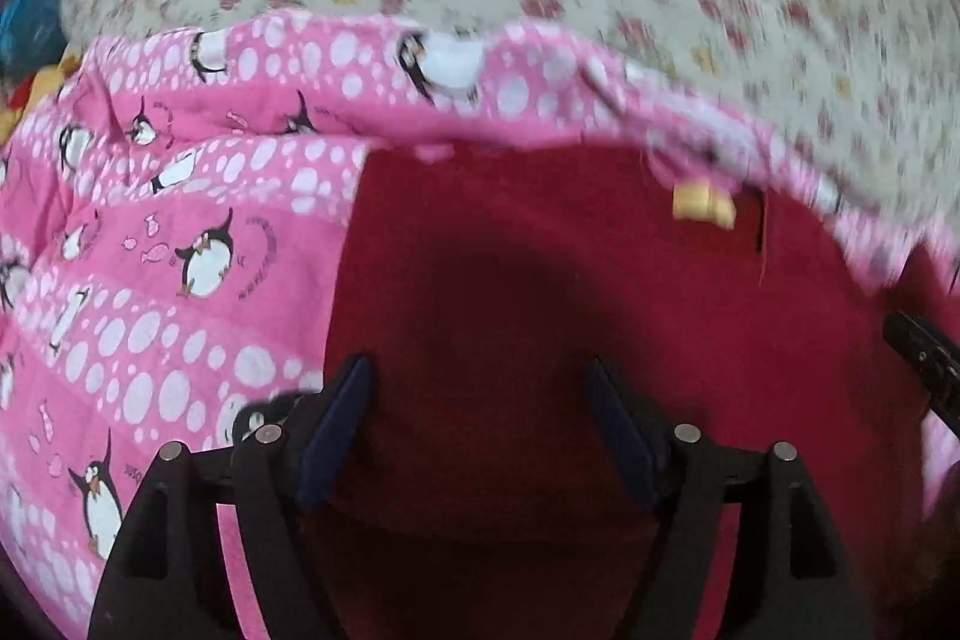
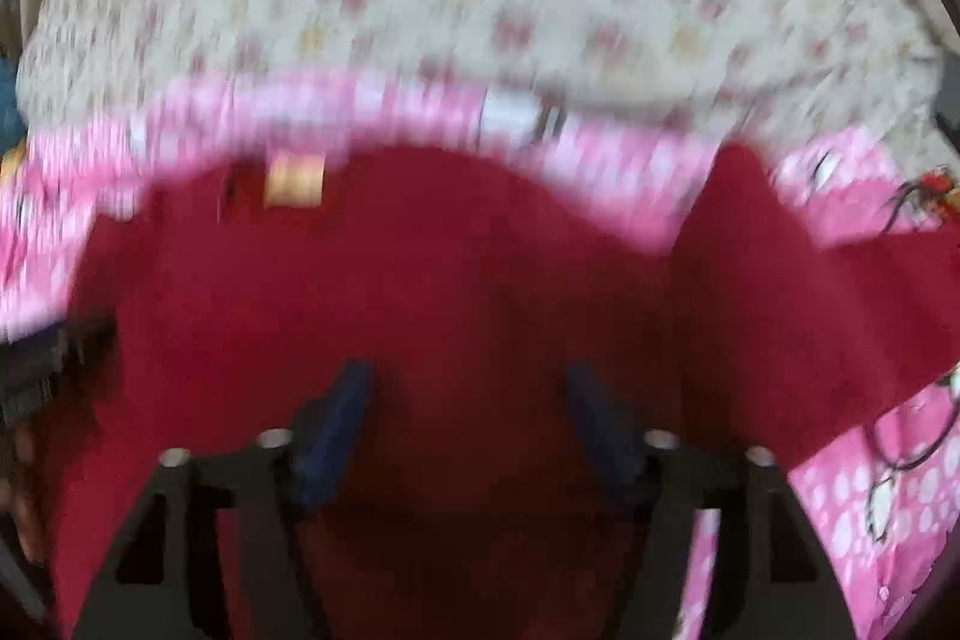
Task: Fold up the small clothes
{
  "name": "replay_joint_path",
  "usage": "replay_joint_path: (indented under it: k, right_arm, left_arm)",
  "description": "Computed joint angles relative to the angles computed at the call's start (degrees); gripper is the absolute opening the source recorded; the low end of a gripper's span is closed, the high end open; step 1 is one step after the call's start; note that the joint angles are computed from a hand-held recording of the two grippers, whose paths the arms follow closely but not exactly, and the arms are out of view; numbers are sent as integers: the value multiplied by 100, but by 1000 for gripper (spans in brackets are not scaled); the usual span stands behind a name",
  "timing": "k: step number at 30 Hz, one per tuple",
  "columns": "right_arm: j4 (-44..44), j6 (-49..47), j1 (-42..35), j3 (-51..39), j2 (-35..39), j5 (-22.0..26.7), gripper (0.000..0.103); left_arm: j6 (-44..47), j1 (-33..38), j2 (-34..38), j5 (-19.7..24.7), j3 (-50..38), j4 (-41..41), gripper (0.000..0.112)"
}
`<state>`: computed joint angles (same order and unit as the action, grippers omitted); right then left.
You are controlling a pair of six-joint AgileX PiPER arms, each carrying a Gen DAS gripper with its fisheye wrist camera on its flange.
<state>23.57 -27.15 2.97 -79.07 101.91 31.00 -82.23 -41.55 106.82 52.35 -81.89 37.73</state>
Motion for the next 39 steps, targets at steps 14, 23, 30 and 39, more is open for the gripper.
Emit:
replay_joint_path:
  k: [14,23,30,39]
  right_arm:
    - [-32,408,94,-932,957,533,85]
    - [2006,-1220,-746,827,-1109,278,84]
    - [1949,-1563,-2519,509,-1393,1378,84]
    - [701,-1150,-3491,-115,-798,803,84]
  left_arm:
    - [-285,651,188,-522,191,-291,57]
    - [-157,-328,-97,546,-49,93,54]
    - [543,-1521,-331,1194,-1503,54,54]
    - [-662,-1796,-257,98,-187,1784,54]
